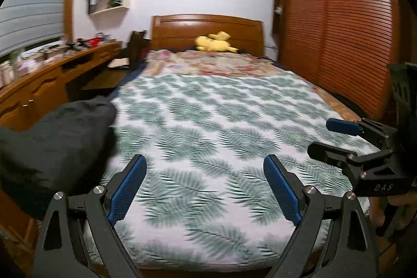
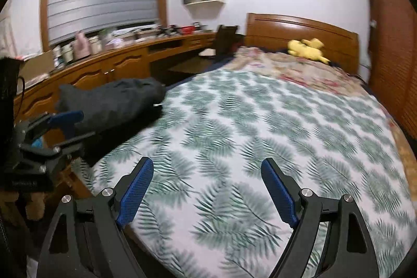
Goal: Fold large clothes
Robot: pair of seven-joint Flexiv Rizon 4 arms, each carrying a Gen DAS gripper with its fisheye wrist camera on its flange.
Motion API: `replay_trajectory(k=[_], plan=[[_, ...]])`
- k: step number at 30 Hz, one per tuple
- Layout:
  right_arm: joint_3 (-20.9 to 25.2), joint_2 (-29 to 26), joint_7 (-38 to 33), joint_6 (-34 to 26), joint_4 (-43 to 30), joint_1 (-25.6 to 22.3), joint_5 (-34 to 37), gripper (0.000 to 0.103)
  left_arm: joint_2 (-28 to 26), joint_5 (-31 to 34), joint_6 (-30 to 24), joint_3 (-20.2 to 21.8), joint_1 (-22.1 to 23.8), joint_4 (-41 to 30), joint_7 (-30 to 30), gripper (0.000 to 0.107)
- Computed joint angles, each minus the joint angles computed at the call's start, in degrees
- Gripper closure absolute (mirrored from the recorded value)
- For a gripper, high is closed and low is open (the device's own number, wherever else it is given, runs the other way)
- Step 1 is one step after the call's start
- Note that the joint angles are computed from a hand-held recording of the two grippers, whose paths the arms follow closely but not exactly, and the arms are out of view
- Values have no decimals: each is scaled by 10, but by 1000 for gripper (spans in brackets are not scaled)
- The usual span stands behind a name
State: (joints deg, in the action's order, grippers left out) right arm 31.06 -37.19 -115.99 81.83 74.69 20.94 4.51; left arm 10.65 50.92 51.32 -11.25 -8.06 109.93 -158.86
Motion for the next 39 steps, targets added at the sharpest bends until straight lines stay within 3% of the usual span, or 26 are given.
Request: replay_trajectory(k=[8,16,22,28,39], plan=[[-58,80,79,117,127,-7,9,17,-53,21,-19,-21,-49,-72,-2,15],[-55,167,132,255,276,-36,19,17,-44,76,-96,-42,-106,-114,-49,15],[-153,222,134,338,367,63,69,17,-31,95,-129,-58,-127,-118,-68,15],[-215,226,149,375,394,132,89,17,-22,100,-149,-69,-131,-111,-81,15],[-253,201,210,379,380,149,28,17,-16,96,-152,-73,-129,-104,-81,15]])
